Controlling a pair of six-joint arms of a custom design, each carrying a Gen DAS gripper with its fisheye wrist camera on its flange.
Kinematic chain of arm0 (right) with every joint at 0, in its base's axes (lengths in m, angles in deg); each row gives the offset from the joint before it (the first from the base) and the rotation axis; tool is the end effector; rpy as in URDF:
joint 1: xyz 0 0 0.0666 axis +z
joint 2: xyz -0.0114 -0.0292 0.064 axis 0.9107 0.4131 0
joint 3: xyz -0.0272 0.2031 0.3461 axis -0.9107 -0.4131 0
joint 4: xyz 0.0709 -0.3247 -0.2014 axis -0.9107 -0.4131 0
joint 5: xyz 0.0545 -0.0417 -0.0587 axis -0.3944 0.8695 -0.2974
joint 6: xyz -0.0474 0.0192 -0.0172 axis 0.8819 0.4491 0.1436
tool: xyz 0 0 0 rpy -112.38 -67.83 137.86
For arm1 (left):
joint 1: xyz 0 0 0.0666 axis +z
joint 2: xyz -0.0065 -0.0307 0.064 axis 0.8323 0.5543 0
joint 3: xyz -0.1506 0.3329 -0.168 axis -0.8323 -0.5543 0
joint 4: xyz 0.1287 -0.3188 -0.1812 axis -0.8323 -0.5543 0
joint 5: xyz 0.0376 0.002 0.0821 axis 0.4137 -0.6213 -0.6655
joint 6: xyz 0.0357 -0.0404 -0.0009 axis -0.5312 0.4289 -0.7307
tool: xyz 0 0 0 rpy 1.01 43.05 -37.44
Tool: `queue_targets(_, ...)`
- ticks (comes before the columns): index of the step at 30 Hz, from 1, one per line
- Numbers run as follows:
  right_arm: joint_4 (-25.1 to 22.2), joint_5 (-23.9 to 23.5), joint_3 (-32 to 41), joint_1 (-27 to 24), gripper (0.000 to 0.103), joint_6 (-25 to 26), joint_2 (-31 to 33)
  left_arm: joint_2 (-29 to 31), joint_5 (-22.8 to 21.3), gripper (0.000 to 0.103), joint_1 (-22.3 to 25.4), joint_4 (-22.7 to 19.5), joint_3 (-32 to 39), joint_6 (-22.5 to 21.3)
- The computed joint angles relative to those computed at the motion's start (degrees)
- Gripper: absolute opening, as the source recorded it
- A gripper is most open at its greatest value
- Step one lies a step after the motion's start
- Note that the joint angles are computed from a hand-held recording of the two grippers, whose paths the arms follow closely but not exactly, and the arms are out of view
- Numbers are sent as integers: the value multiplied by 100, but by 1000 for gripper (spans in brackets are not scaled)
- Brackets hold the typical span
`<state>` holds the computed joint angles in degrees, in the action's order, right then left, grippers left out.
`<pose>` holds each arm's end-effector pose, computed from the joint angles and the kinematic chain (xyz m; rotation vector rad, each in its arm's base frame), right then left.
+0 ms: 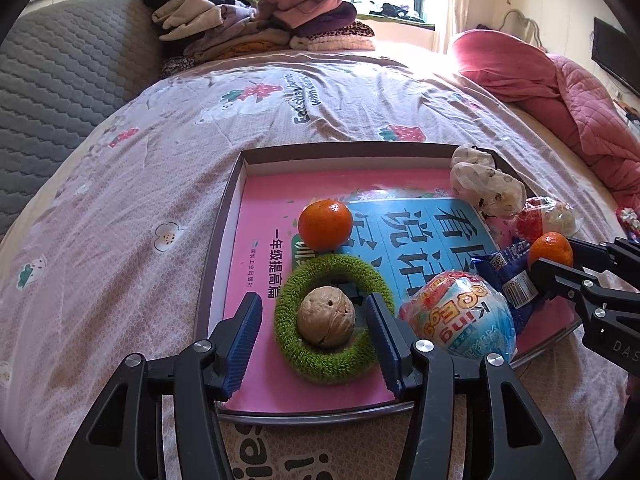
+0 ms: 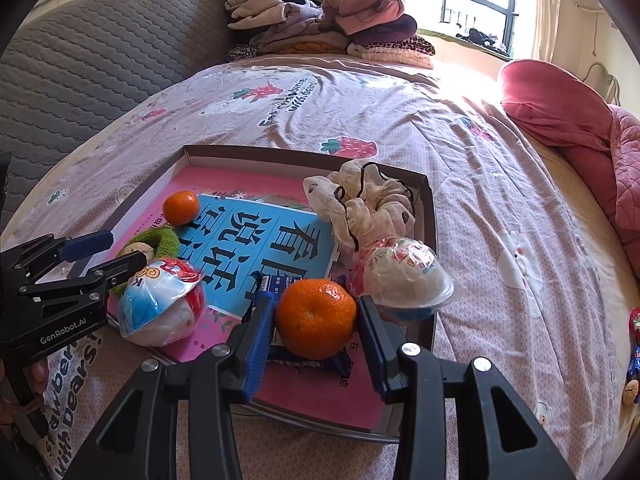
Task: Organize objects
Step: 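Lower walnut into green ring with left tool while right tool lowers orange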
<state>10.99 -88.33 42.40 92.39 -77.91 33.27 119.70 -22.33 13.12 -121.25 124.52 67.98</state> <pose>0.4150 0.2139 0.2933 -0.8160 2.3640 0.2821 0.3368 -0.2896 0.2786 -0.3741 2.4236 0.1423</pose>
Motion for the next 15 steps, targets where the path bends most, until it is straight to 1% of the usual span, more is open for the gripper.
queue_targets(8, -48, 91, 21, 32, 44, 27, 29, -15, 9, 56, -25, -51, -1, 43)
queue_targets(12, -23, 184, 11, 53, 50, 60, 13, -63, 17, 57, -34, -3, -55, 58)
queue_targets(15, 2, 167, -2, 40, 53, 62, -12, -85, 14, 60, -27, -4, -69, 98)
